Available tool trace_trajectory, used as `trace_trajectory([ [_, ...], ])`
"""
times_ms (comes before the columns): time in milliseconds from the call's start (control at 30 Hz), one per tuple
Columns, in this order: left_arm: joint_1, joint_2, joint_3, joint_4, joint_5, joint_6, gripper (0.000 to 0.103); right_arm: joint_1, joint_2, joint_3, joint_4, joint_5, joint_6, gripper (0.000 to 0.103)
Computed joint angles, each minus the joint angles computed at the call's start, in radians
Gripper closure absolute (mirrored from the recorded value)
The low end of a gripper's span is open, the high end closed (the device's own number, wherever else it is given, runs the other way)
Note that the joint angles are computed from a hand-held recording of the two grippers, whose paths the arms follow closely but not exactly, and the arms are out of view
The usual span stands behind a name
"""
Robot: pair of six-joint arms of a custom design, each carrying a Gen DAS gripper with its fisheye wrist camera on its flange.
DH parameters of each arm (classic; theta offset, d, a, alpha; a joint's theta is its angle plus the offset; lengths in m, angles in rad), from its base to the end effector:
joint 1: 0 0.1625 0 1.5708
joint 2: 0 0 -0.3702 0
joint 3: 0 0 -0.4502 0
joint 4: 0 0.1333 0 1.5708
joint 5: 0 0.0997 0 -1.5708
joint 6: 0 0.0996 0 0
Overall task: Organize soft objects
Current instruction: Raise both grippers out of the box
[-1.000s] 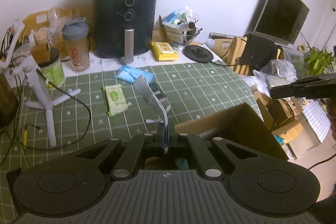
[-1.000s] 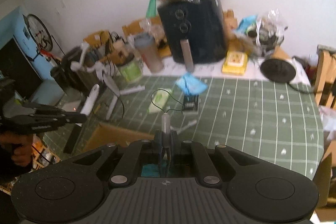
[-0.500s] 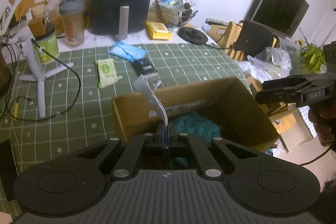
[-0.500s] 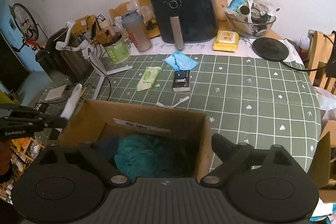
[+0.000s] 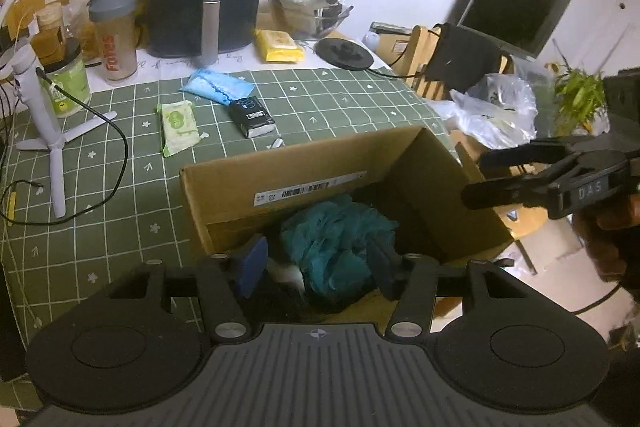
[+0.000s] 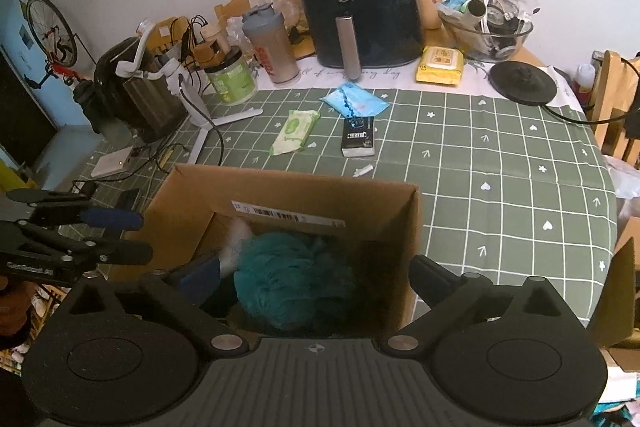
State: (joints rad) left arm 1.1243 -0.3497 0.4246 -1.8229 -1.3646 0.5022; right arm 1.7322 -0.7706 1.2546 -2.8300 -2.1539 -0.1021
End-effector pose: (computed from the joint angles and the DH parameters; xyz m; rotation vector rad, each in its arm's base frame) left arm -0.2552 -0.8890 0.1773 1.3101 2.6103 -0.2509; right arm 0.2050 -0.7706 0.2213 0.0239 -2.4257 1.0040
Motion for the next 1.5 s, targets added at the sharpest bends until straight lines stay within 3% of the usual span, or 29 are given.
trace_trajectory([
  [200, 0.008, -0.014, 0.01, -0.008, 0.015, -0.046, 0.049, 0.004, 0.004, 0.011, 0.004, -0.019, 0.025, 0.0],
  [467, 0.012, -0.017, 0.003, -0.016, 0.111, -0.082, 0.049, 0.016, 0.034, -0.019, 0.016, -0.075, 0.025, 0.0],
  [933, 0.022, 0.014, -0.069, 0.045, 0.134, -0.101, 0.048, 0.031, 0.071, -0.067, 0.044, -0.206, 0.04, 0.0],
  [1133, 0.025, 0.025, -0.089, 0.048, 0.15, -0.102, 0.048, 0.036, 0.093, -0.079, -0.004, -0.245, -0.013, 0.0],
  [1367, 0.031, 0.06, -0.156, 0.067, 0.157, -0.109, 0.047, 0.026, 0.091, -0.079, -0.025, -0.258, -0.043, 0.0],
  [1500, 0.034, 0.121, -0.266, 0.109, 0.159, -0.109, 0.047, 0.02, 0.082, -0.079, -0.019, -0.257, -0.034, 0.0],
])
